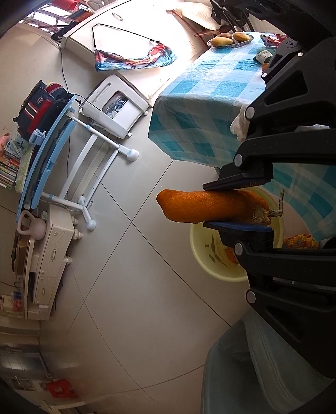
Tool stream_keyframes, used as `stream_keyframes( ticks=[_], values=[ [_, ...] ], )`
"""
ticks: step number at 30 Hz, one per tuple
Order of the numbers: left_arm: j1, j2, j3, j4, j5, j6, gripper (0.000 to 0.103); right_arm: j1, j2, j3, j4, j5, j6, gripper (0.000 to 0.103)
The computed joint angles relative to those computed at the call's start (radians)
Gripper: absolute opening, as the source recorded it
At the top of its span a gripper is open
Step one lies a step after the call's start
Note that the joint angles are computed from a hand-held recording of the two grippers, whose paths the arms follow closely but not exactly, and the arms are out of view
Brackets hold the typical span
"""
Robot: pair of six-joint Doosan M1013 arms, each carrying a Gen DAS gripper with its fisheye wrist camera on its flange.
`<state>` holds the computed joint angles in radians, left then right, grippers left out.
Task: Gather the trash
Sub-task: 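Open both tools over the yellow basin to drop carrot and tissue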
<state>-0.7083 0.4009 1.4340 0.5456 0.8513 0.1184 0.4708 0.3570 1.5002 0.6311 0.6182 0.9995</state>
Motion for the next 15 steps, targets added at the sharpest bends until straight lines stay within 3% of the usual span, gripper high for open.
stream_keyframes(
  ticks=[7,9,11,15],
  values=[
    [0.015,-0.011,0.031,0.022,-0.019,-0.113,0.022,0.027,0.057,-0.069,-0.088,0.030,0.065,0.016],
    [0.015,-0.016,0.041,0.044,-0.016,-0.162,0.027,0.033,0.072,-0.086,-0.129,0.038,0.109,0.029],
    [0.013,-0.022,0.048,0.076,-0.002,-0.209,0.040,0.036,0.076,-0.086,-0.147,0.028,0.141,0.036],
    [0.012,-0.031,0.059,0.108,-0.004,-0.253,0.045,0.029,0.071,-0.079,-0.135,0.017,0.155,0.043]
  ],
)
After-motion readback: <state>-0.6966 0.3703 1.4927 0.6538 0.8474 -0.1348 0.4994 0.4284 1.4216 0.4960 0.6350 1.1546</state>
